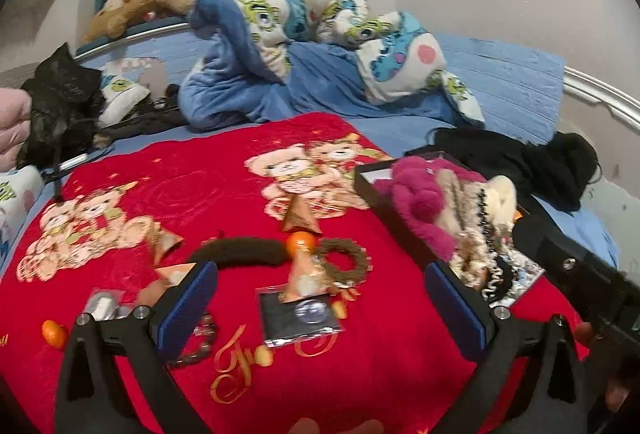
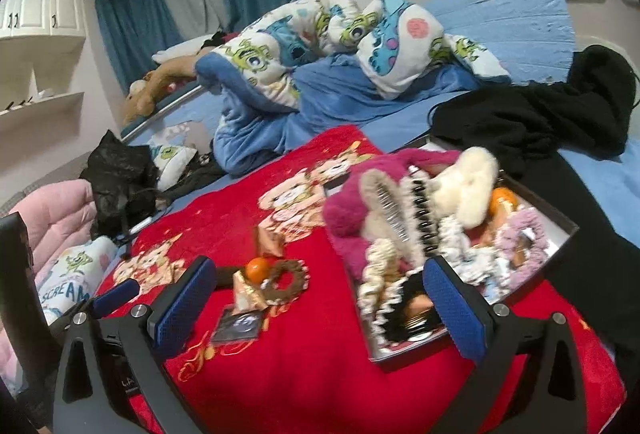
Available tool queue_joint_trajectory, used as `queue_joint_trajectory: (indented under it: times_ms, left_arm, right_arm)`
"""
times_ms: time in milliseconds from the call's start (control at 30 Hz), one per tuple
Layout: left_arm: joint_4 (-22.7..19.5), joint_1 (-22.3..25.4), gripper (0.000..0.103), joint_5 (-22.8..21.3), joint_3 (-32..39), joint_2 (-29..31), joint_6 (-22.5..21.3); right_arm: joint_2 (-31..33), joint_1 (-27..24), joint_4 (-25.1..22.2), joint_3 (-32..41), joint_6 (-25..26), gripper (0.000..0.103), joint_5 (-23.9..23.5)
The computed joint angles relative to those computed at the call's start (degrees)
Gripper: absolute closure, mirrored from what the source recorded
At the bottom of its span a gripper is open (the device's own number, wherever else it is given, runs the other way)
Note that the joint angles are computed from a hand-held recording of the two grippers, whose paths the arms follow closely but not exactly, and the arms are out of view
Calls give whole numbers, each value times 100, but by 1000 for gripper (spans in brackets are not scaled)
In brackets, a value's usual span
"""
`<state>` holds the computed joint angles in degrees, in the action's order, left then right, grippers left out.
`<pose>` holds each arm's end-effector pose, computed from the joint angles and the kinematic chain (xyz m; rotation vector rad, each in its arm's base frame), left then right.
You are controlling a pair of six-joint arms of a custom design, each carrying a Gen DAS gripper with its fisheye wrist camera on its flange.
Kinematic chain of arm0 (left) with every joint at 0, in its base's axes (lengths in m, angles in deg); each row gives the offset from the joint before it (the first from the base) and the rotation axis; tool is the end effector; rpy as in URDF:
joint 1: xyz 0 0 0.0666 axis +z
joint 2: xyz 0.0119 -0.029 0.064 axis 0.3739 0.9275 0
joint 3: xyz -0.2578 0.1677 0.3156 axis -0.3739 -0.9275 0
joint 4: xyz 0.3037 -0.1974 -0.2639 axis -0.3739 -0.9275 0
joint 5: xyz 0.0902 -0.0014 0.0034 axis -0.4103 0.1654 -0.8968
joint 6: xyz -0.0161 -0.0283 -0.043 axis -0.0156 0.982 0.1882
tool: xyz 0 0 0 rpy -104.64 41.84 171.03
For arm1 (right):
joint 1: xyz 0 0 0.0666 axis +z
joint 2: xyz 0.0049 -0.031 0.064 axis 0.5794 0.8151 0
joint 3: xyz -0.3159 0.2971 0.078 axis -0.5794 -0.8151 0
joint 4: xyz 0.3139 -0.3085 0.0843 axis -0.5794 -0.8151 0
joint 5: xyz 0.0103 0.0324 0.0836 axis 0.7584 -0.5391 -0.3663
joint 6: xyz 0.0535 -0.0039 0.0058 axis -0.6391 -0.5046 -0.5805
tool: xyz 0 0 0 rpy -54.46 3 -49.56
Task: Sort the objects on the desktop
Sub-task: 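Move both open tools back over the remaining items on the bedspread, then grasp the mandarin orange with the left tool while the right tool grasps the wooden bead bracelet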
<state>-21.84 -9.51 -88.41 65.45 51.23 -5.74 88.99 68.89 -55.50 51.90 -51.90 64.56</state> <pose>0.4992 -0.2893 0.3354 0.0245 2.1074 -0.0637 0.4960 0.3178 0.3221 0.0688 2.0095 0.4750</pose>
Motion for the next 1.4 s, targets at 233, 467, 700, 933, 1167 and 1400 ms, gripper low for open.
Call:
queue_joint_trajectory:
  times_ms: [233, 467, 700, 933, 1167, 1400]
  left_arm:
    - [-94, 52, 0, -54, -258, -309, -125]
    - [44, 436, 0, -19, -860, -1001, -95]
    - [56, 1218, 0, -269, -1624, -1779, 20]
    - [113, 1958, 0, -538, -2110, -2172, -79]
    - [271, 2389, 0, -315, -2291, -2051, -155]
    - [222, 2505, 0, -214, -2187, -1660, -331]
  right_arm:
    - [3, 147, 5, 33, 233, 0, -168]
    - [266, 249, 138, 337, 304, 0, -863]
    - [881, 583, 104, 1014, 294, 0, -1353]
    - [1308, 781, 273, 1496, 266, 0, -1828]
    - [1744, 875, 58, 1988, 200, 0, -2077]
    - [1945, 947, -532, 2275, 565, 0, -2102]
